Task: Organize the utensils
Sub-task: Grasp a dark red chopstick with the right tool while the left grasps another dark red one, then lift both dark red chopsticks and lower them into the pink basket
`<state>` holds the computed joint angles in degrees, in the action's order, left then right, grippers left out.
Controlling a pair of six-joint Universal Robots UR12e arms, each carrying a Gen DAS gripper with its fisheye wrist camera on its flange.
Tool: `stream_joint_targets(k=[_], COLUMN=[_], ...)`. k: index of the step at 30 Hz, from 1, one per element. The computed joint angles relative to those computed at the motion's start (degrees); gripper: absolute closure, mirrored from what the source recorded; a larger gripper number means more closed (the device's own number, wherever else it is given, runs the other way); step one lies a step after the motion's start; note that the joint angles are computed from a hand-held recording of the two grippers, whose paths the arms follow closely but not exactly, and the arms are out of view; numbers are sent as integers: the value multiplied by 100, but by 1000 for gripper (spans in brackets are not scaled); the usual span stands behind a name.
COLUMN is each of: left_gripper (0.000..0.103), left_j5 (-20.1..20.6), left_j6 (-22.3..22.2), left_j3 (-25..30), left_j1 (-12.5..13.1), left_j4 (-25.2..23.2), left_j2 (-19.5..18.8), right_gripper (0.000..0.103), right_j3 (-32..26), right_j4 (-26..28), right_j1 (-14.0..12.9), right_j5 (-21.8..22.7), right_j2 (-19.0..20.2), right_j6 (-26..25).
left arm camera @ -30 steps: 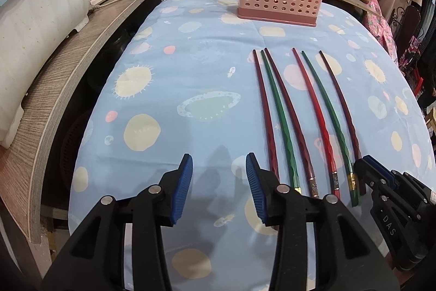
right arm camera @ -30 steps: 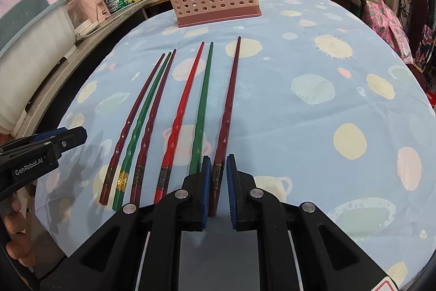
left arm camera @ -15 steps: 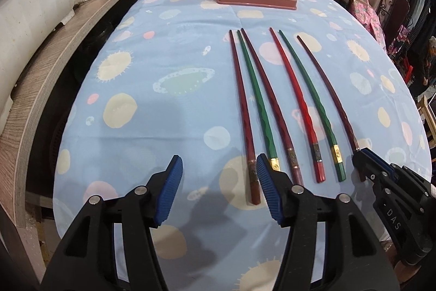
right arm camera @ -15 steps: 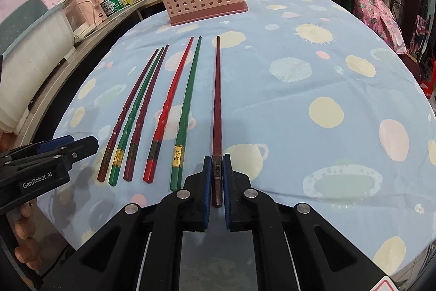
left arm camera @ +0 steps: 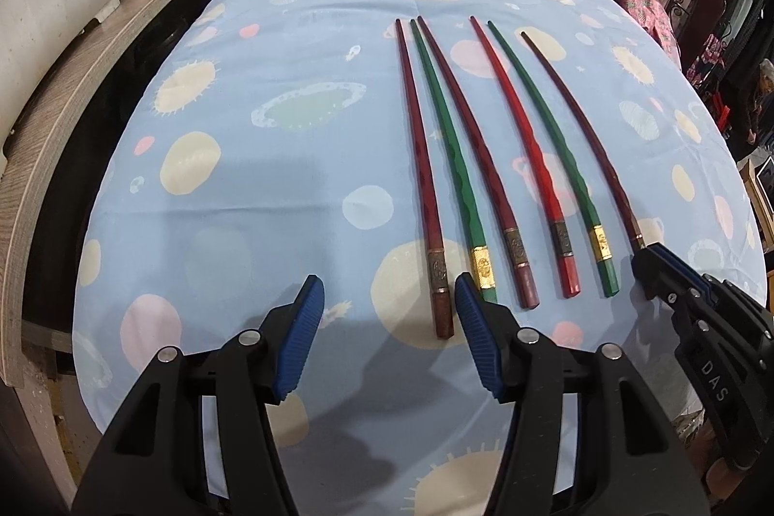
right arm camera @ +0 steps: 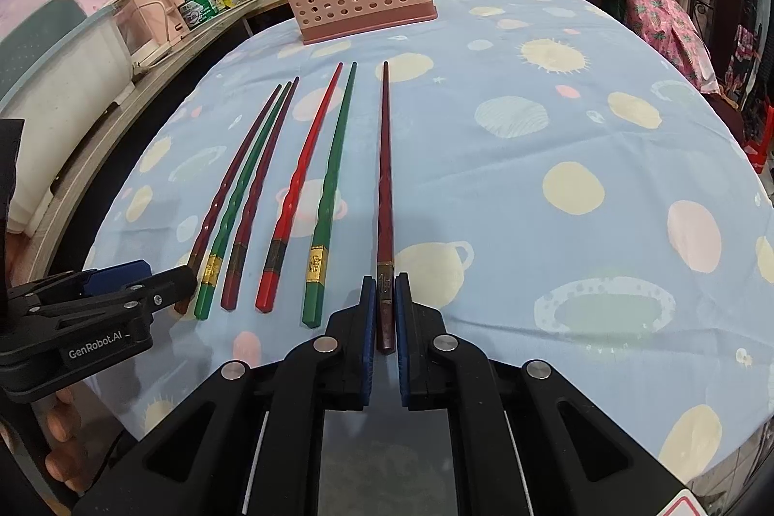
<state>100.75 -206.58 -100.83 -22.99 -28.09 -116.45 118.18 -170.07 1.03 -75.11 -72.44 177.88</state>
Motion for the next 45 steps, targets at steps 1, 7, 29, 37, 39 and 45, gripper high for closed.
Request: stream_joint_targets(k=[1, 7, 29, 37, 39, 45], left_gripper=[50, 54, 96, 96, 96, 96], left_j5=[19, 93, -245, -294, -292, -217], left_j6=[-2, 21, 102, -45, -80, -18], left_j3=[-12, -1, -4, -129, -156, -168], left_j1=[-1, -16, 117, 189, 211, 249], left_j4=[29, 33, -100, 172, 257, 488], left_j2=[-1, -14, 60, 240, 297, 430], right_gripper=[97, 97, 96, 96, 96, 96], right_j3=[5, 0, -60, -37, -41, -81], right_j4=[-3, 0, 235, 26, -60, -331], right_j1=[-1, 6, -4, -10, -20, -105], right_j5=[1, -21, -4, -59, -66, 23], right_j2=[-3, 0, -38, -112, -137, -232], right_j6=[0, -19, -70, -97, -100, 31])
